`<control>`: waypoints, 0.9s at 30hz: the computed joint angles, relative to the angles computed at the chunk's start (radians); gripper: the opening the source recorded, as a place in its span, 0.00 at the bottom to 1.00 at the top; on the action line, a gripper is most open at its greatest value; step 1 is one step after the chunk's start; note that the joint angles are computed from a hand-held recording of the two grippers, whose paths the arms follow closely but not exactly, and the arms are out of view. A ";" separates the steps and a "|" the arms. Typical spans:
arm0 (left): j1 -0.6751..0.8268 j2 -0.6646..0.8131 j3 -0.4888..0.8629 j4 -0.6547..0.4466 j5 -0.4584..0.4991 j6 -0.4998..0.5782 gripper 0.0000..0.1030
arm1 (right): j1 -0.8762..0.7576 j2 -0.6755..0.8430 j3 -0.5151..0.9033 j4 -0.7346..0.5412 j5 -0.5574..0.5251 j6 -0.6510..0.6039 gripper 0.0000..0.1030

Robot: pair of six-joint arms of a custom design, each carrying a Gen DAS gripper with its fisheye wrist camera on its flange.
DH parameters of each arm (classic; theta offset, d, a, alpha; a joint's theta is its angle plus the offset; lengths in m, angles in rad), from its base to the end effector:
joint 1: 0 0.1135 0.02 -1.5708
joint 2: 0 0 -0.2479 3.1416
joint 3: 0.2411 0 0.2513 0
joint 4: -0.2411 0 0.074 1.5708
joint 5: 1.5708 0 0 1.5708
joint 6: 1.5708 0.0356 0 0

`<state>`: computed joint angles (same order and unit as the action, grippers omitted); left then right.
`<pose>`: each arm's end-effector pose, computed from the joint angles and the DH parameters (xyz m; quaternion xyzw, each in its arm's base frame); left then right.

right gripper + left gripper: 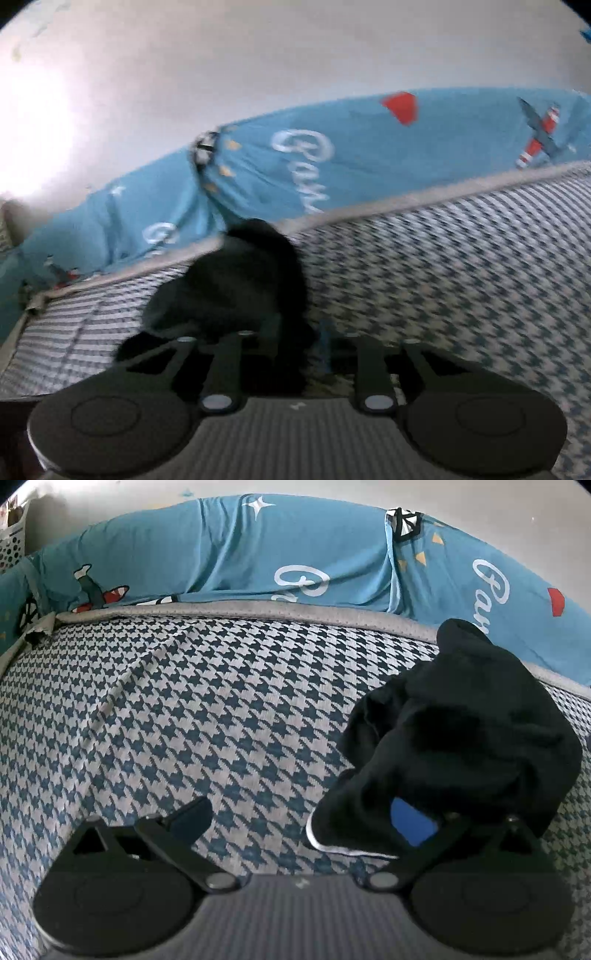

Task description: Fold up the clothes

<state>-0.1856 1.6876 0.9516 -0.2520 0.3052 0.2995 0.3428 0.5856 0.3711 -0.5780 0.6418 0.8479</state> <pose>0.3218 -0.0713 0.1502 0.2698 0.9085 -0.1292 0.2918 0.1358 0.0258 0.1842 0.3353 0.8202 -0.0397 0.4618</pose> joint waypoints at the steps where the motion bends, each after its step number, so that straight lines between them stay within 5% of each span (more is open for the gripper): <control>1: 0.002 0.001 0.003 -0.003 0.002 0.000 1.00 | 0.018 0.021 0.004 0.034 0.006 -0.017 0.33; 13: 0.007 0.002 0.012 -0.001 -0.060 0.027 1.00 | 0.055 0.344 0.059 0.416 -0.053 -0.251 0.73; 24: 0.012 0.002 0.011 0.000 -0.097 0.056 1.00 | 0.073 0.647 0.136 0.491 -0.006 -0.362 0.79; 27: 0.009 -0.005 0.001 0.008 -0.104 0.067 1.00 | 0.071 0.691 0.155 0.467 0.040 -0.329 0.65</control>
